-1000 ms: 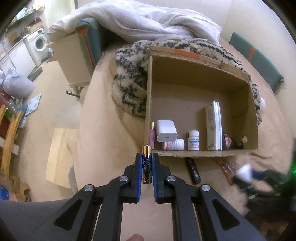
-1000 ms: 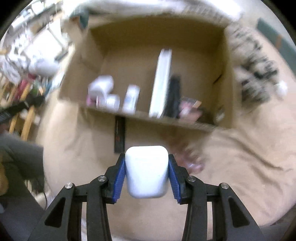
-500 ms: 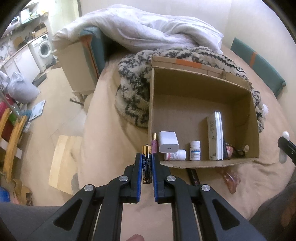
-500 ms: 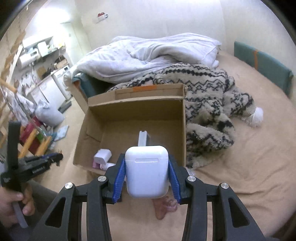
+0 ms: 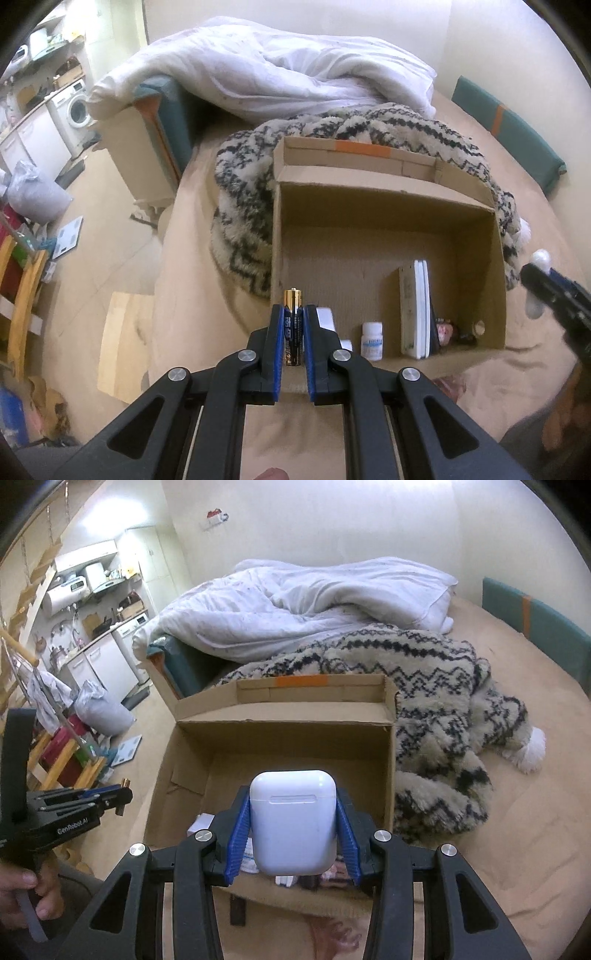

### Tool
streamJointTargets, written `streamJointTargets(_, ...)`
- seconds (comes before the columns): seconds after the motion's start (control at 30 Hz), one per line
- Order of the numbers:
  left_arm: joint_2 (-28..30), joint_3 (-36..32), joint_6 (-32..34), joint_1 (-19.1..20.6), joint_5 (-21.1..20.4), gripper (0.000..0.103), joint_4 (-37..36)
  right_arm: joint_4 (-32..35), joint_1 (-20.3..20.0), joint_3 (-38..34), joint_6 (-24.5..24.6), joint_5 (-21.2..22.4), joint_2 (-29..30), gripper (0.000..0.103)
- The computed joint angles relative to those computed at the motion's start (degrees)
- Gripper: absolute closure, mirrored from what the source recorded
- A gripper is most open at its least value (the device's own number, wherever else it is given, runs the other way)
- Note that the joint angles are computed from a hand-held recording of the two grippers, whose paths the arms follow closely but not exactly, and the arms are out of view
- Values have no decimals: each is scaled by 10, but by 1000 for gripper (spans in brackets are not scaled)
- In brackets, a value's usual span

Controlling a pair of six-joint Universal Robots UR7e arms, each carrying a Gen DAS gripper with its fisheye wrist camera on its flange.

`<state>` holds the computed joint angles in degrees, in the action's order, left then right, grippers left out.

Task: Organize rigid objects
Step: 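Carry the battery and earbuds case into the box and open both tools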

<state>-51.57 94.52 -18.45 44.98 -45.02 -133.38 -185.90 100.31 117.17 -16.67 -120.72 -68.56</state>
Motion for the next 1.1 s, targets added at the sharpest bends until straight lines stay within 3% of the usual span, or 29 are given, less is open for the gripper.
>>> streamJointTargets(0.3, 67, -60, 28, 18, 0, 94, 1, 80, -20, -56, 32, -23, 43, 57)
streamJointTargets(0.5, 92, -47, 69, 22, 14, 94, -45, 134, -30, -67, 51, -38, 61, 57)
streamJointTargets(0.63, 100, -34, 98, 22, 28, 94, -78, 158, -32, -71, 57, -71, 75, 57)
streamJointTargets(0.93, 100, -28, 99, 25, 22, 94, -66, 173, -42, -69, 71, -77, 81, 57)
streamJointTargets(1.1, 101, -31, 93, 25, 18, 94, -60, 160, -37, -69, 54, -100, 91, 57)
